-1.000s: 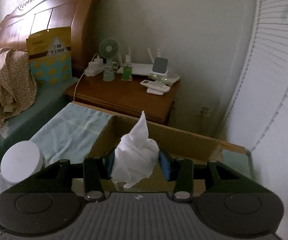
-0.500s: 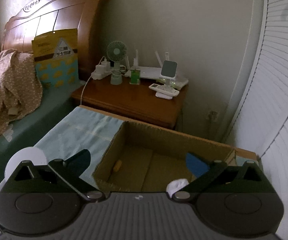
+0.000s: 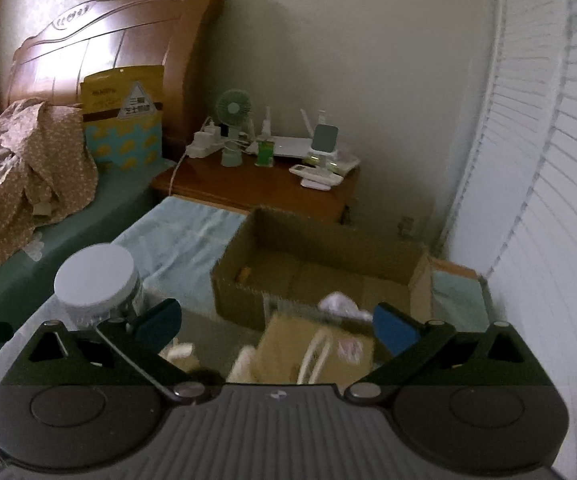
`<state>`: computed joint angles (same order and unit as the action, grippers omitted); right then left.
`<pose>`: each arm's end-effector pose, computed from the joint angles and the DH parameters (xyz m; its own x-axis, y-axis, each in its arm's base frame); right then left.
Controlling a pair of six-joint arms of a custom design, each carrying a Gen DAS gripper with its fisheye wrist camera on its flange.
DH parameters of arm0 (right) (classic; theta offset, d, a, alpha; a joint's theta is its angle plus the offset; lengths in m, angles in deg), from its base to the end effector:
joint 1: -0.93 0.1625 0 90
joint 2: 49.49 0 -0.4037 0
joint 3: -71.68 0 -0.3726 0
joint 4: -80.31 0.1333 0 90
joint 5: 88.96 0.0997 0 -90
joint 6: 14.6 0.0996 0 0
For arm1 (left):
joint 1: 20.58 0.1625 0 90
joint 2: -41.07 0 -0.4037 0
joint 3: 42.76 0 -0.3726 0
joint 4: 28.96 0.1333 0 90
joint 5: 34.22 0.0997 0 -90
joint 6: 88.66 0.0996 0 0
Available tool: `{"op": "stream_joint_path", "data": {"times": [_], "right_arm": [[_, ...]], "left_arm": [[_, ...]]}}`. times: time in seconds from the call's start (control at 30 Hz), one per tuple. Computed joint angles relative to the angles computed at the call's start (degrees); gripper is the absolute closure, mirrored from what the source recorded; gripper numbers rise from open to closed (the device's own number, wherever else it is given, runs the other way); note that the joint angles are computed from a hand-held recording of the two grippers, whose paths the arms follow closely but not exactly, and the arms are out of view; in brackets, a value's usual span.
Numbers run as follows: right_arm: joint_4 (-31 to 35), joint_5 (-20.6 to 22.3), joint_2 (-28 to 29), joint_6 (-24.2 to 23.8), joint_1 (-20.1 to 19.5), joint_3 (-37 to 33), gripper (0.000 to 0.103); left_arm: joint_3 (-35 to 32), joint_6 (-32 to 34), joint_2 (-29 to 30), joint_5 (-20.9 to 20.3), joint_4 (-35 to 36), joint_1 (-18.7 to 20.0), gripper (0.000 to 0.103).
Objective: Organize soft objects
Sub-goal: 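Lower the left gripper onto the glittery blue pouch and grasp it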
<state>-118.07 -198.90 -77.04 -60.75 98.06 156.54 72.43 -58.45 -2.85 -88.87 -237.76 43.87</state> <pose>0.1848 -0.6769 0.0544 -0.6128 -0.3481 0.7095 -0.7505 0.5376 -0.3844 -0.0596 -0.5674 0.1084 -0.6485 0.2778 -0.7088 0.7145 0.5432 -0.4409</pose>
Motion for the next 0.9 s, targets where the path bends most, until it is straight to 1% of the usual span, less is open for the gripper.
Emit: {"op": "stream_joint_path", "data": {"times": [0.07, 0.2, 0.3, 0.37, 0.47, 0.63, 0.77, 0.8, 0.9], "right_arm": [[-2.3, -0.3, -1.2, 0.4, -0.4, 3.2, 0.000], [-6.9, 0.5, -3.4, 0.9, -1.6, 10.1, 0.000], [-8.2, 1.9, -4.6, 0.3, -2.6, 14.1, 0.000], [-7.9, 3.1, -5.4, 0.4, -3.3, 16.3, 0.000], [-6.2, 5.2, -6.0, 0.1, -4.0, 17.8, 0.000], [-3.2, 7.5, -5.6, 0.3, -4.2, 17.6, 0.000], [-2.9, 7.4, -4.5, -0.2, -4.0, 16.5, 0.000], [-3.3, 6.5, -4.3, -0.1, -3.9, 16.5, 0.000], [-3.6, 6.2, -4.9, -0.2, -4.1, 17.4, 0.000]], "left_arm": [[0.5, -0.1, 0.0, -0.3, 0.1, -0.1, 0.002], [1.5, -0.6, 0.0, -0.2, -0.2, -0.4, 0.002], [2.1, -1.1, -0.1, 0.3, -0.3, -0.5, 0.002], [2.6, -1.5, -0.2, 0.8, -0.4, -0.6, 0.002], [3.2, -1.7, -0.2, 1.9, -0.6, -0.8, 0.002], [3.9, -2.5, -0.3, 3.5, -0.2, -1.0, 0.002], [4.1, -2.8, -0.4, 4.3, 0.2, -1.1, 0.002], [4.2, -2.8, -0.4, 4.3, 0.3, -1.1, 0.002], [4.2, -2.7, -0.4, 4.1, 0.6, -1.2, 0.002]]}}
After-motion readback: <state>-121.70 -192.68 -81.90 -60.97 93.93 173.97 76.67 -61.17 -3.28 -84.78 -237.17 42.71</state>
